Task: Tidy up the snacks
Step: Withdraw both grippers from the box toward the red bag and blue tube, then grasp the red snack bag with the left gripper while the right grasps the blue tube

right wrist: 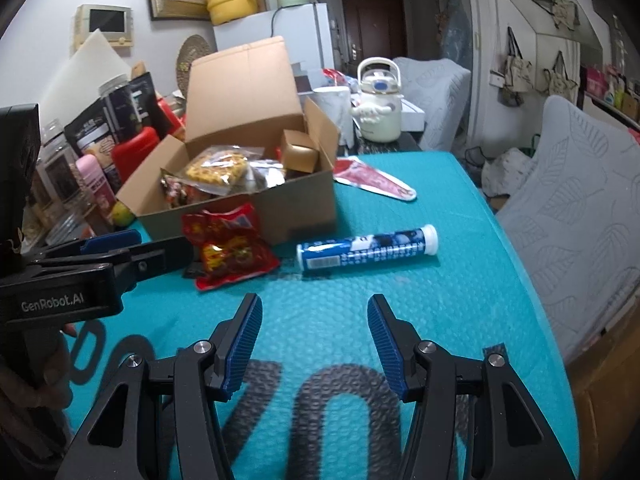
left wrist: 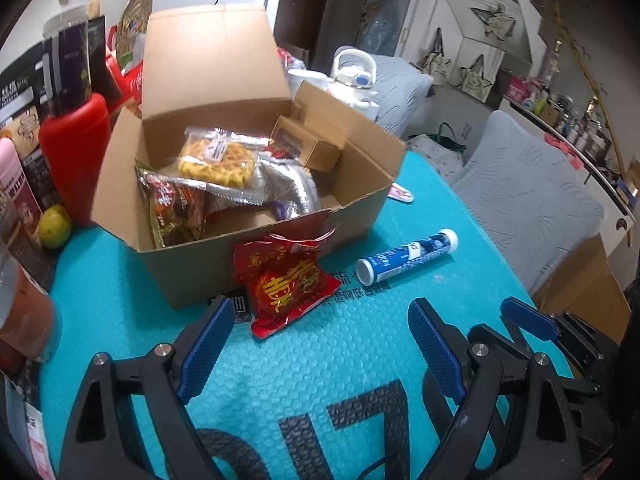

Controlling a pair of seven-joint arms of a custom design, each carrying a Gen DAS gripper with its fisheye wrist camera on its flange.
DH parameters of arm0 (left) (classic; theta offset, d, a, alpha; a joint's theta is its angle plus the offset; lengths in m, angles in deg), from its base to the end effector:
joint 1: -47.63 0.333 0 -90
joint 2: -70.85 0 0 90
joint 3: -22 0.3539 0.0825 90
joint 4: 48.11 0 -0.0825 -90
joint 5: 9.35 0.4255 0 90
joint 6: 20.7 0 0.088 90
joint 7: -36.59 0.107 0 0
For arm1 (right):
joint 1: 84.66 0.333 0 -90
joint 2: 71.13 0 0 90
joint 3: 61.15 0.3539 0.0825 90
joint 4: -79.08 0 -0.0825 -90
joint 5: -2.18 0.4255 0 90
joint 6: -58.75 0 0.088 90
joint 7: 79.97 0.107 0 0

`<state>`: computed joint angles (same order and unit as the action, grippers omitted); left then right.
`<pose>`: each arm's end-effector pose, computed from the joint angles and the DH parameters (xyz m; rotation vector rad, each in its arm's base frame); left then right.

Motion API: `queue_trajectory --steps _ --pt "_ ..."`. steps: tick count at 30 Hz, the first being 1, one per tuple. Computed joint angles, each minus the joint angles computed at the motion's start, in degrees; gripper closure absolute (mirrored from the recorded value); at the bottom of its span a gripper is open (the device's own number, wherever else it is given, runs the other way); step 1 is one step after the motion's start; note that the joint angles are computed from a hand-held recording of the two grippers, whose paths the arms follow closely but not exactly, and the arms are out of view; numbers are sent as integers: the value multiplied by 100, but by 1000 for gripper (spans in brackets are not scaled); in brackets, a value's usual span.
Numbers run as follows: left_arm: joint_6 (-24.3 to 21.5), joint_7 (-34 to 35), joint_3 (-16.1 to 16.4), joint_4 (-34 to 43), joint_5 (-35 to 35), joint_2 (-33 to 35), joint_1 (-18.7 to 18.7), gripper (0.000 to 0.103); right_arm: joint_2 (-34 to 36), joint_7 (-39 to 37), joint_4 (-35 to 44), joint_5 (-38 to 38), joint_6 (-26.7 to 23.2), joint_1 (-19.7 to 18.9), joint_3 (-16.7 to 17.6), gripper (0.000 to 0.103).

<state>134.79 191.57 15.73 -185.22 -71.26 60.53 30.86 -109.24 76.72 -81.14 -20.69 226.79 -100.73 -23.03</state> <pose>0.4952 -0.1777 0.4405 -1.2450 2.4879 -1.1287 0.3688 0.1718 0.4284 -1.3765 2.0389 -0.8082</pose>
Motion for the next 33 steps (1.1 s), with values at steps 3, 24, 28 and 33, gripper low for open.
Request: queue_trajectory --steps 3,24,28,33 --pt "179 -150 -93 145 43 261 -5 13 166 -46 41 -50 73 -120 -33 48" --pt "778 -2558 -835 870 1909 1655 565 14 1203 -891 201 237 652 -477 -636 48" --pt "1150 -2664 -1020 762 2204 1690 635 13 1355 -956 297 278 604 -506 -681 41" --pt "1807 -2775 -1364 550 2693 1749 819 14 1564 -841 381 372 583 -411 -864 35"
